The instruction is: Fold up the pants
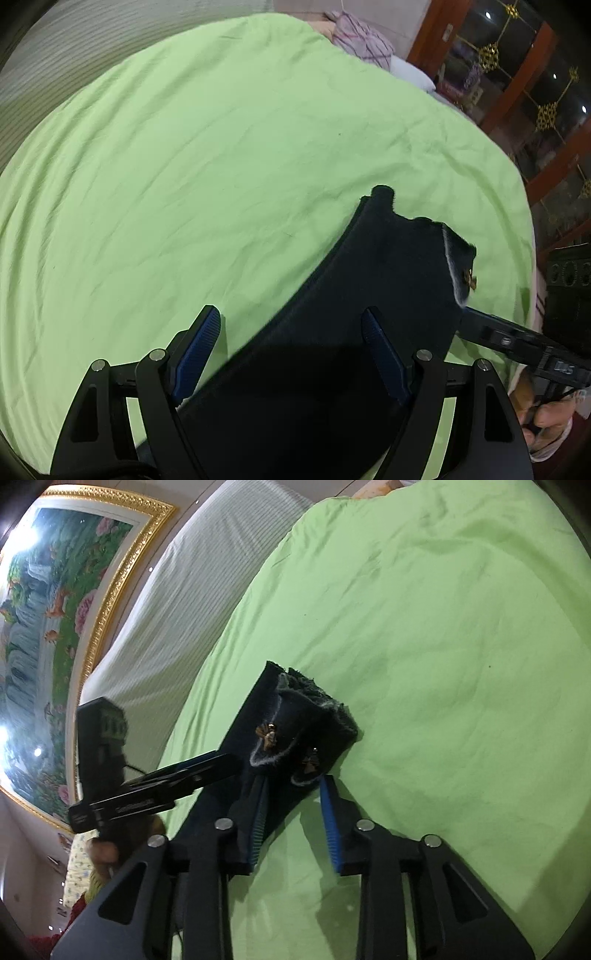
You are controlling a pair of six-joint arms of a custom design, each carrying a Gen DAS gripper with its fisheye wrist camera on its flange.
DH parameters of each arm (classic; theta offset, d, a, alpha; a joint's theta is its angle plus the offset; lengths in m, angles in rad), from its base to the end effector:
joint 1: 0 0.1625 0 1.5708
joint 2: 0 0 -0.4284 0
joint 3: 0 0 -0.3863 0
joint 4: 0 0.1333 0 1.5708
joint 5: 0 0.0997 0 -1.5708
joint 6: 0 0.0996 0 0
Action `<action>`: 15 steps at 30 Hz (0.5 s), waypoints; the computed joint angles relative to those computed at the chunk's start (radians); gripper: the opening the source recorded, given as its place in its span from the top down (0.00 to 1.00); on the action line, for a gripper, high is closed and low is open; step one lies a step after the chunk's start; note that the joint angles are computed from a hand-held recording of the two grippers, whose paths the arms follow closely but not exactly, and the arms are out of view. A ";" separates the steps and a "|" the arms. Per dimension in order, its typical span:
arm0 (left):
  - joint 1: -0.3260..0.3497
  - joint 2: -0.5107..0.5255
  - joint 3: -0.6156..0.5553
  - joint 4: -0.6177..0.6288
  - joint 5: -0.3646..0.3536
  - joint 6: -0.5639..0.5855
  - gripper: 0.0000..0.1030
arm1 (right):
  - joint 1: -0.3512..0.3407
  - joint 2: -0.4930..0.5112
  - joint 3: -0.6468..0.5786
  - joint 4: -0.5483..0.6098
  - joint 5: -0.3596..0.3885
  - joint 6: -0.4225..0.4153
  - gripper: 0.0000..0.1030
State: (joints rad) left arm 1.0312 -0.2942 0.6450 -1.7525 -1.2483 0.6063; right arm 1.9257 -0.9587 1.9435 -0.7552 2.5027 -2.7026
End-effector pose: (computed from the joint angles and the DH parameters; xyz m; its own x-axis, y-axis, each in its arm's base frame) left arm -0.2979 -0.8184 0.0441 -0.3575 0.9199 -0.1608 0.8642 0.3912 0.3163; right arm 0.2220 -0.4455 0.0807 -0.7856 0.5666 -0.2485 0.2815 -0.0303 -0.9591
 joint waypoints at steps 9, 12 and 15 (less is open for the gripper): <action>0.010 0.195 -0.376 0.290 -0.067 -0.039 0.23 | -0.034 -0.008 0.029 -0.091 -0.039 -0.033 0.69; 0.006 0.196 -0.366 0.287 -0.083 -0.037 0.25 | -0.043 -0.009 0.036 -0.089 -0.033 -0.018 0.88; 0.000 0.205 -0.371 0.292 -0.086 -0.027 0.25 | -0.031 0.003 0.035 -0.122 -0.011 -0.078 0.89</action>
State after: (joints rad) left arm 1.0309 -0.0889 0.2739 -1.4605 -1.3339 0.5794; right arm 1.8950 -0.9555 1.9786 -0.8775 2.4918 -2.7809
